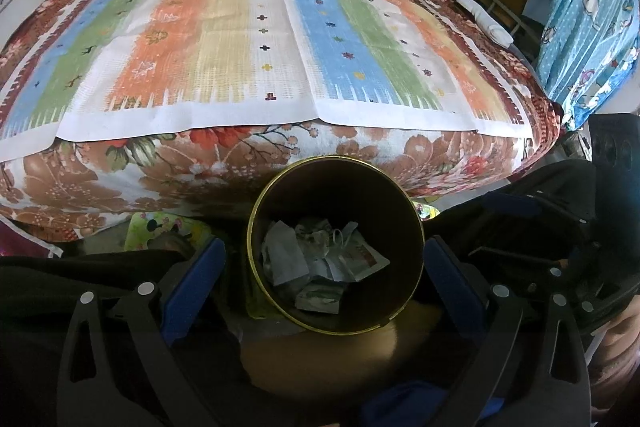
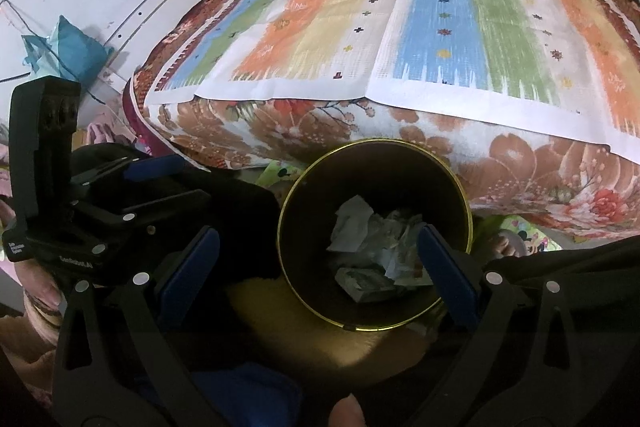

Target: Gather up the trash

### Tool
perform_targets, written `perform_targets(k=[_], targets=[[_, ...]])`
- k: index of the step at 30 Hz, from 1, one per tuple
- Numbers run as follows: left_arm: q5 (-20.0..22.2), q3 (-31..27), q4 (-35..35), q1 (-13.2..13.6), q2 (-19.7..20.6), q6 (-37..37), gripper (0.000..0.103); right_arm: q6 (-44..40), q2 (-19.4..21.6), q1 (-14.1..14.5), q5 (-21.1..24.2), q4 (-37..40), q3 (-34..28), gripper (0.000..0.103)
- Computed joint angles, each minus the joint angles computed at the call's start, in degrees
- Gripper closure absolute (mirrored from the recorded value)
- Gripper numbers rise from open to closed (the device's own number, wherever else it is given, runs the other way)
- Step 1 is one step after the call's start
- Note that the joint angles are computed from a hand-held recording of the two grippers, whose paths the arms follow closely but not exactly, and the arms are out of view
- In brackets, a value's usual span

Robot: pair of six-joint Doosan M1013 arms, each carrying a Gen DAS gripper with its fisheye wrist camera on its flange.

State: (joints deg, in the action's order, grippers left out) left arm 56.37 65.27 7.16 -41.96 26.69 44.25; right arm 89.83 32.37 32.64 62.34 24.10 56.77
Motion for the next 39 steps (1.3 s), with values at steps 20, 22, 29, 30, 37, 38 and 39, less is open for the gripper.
perform_targets(k=[20, 22, 29, 30, 37, 38, 39], targets=[[-0.02, -0.01, 0.06, -0.03, 0.0, -0.06, 0.006, 0.07, -0.35, 0.06, -0.48, -0.03, 0.44, 0.009], [-0.01, -0.02, 0.04, -0.03, 0.0, -0.06, 0.006, 0.08, -0.36, 0.07, -0.46, -0.03, 0.44, 0.009], [0.0, -0.02, 0.09, -0.06, 0.0, -0.1, 0.006, 0.05, -0.36, 0.02, -0.5, 0.07, 0.46, 0.009], [-0.07, 0.01, 0.09, -0.05, -0.02, -0.12, 0.006, 0.02, -0.37, 0.01, -0.52, 0.09, 0.49, 0.009], [1.01, -0.56, -0.78, 0.18, 0.38, 0.09, 0.006, -0.03, -0.39, -0.01, -0.55, 0.2, 0.53, 0.009], [0.85, -0.59, -0.96, 0.11, 0.42, -0.09, 0.006, -0.05, -0.39, -0.03, -0.55, 0.22, 0.55, 0.009], [0.56, -0.48, -1.07, 0.12, 0.35, -0.21, 0.006, 0.0, -0.39, 0.03, -0.59, 0.28, 0.53, 0.009]])
